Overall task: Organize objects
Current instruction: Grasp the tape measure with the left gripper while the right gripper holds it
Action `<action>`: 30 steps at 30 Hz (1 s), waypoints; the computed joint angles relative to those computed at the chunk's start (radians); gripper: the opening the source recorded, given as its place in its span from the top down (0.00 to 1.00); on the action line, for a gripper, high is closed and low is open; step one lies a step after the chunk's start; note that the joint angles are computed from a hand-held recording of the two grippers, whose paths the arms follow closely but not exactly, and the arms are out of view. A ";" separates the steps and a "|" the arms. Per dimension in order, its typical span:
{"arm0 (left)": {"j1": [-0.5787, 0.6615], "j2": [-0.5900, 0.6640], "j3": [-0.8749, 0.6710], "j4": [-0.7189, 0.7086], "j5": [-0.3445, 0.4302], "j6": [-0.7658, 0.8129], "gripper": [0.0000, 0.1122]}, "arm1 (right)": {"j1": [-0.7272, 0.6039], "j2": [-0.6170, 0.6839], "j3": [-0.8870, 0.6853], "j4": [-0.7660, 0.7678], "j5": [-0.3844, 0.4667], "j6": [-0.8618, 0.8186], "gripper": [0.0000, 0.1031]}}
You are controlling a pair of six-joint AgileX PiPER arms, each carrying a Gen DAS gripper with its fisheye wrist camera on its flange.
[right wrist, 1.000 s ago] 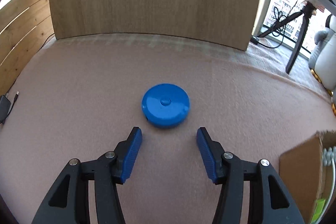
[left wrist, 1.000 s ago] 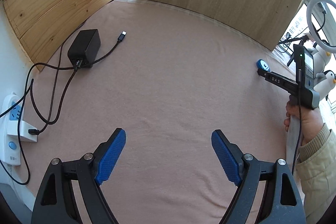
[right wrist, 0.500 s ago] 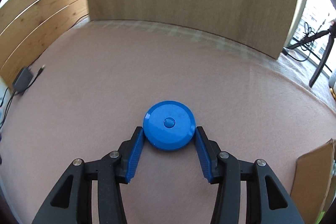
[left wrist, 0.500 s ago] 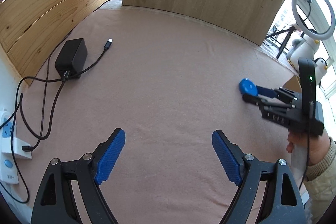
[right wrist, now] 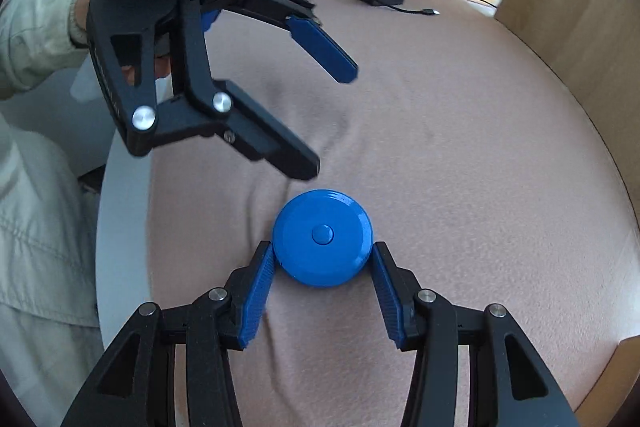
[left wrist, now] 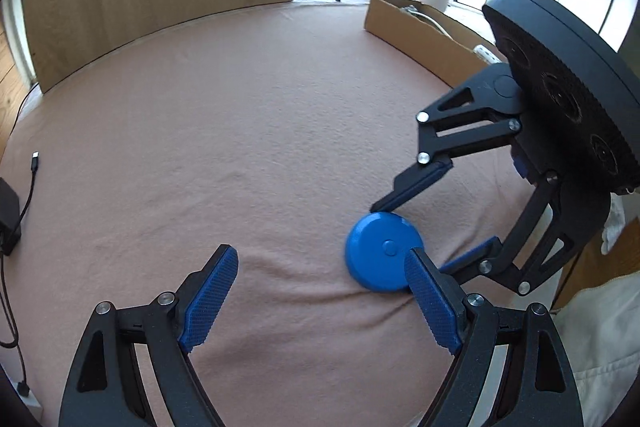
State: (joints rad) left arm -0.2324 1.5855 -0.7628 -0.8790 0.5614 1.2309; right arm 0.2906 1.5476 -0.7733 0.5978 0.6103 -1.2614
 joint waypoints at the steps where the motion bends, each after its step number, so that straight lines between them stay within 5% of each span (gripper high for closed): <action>1: -0.021 0.003 0.002 -0.007 -0.008 -0.010 0.22 | 0.002 -0.003 0.010 0.012 -0.012 -0.007 0.57; 12: -0.155 0.061 -0.013 0.029 -0.127 -0.155 0.27 | 0.009 -0.034 0.072 0.085 -0.098 -0.001 0.56; 19: -0.124 0.038 0.018 -0.063 -0.079 -0.037 0.49 | 0.102 -0.104 0.213 0.221 -0.363 0.049 0.49; 22: -0.103 0.049 0.006 -0.073 -0.049 -0.015 0.52 | 0.150 -0.107 0.246 0.338 -0.459 0.032 0.49; 30: -0.085 0.047 -0.010 -0.032 -0.009 -0.023 0.52 | 0.135 -0.092 0.225 0.401 -0.428 -0.011 0.56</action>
